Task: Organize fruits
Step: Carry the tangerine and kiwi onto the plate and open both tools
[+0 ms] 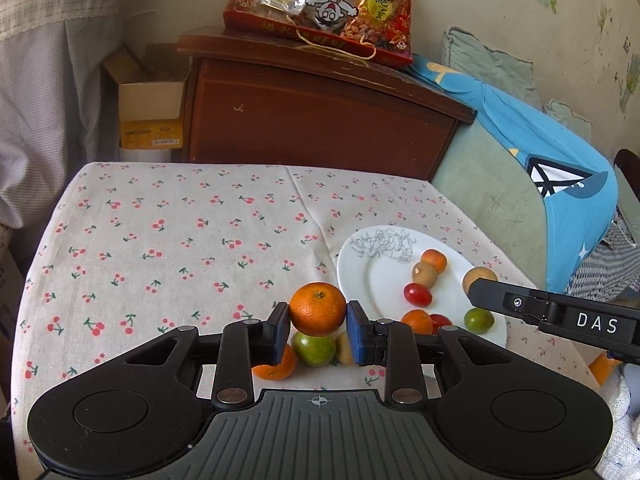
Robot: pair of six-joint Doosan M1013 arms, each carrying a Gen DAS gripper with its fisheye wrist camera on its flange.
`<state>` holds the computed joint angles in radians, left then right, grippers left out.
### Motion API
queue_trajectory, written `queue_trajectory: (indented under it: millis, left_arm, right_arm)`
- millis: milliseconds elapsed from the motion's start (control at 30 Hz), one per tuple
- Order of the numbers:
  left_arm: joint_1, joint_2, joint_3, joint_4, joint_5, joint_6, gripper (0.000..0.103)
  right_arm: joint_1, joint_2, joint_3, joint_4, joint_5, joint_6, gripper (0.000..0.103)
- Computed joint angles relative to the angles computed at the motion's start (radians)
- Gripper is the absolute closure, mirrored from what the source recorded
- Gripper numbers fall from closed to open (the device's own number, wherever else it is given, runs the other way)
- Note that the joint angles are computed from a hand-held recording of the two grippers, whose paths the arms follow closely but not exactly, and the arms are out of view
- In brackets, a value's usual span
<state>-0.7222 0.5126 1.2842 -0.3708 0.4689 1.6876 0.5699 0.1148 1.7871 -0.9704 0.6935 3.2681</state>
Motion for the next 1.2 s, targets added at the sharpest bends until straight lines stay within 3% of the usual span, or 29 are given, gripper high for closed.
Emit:
queue_trajectory:
  millis: [300,700,1000,1067,1200]
  left_arm:
    - [-0.017,0.072,-0.111,-0.032,0.091,0.092,0.075]
    - [-0.034,0.139,-0.199,-0.029,0.164,0.092,0.075]
    - [-0.034,0.135,-0.197,-0.039,0.132,0.066,0.051]
    - [-0.032,0.132,-0.199,-0.020,0.131,0.032,0.038]
    - [-0.023,0.118,-0.185,-0.014,0.114,0.000,0.037]
  right_arm:
    - [-0.061,-0.008,0.022,0.114,-0.030,-0.001,0.078]
    - [-0.090,0.012,0.017,0.156,-0.036,0.014,0.076]
    - [-0.083,0.006,0.019,0.108,-0.025,0.053,0.076]
    - [-0.080,0.002,0.022,0.103,-0.035,0.062,0.076]
    - [-0.072,0.000,0.025,0.097,-0.046,0.051,0.076]
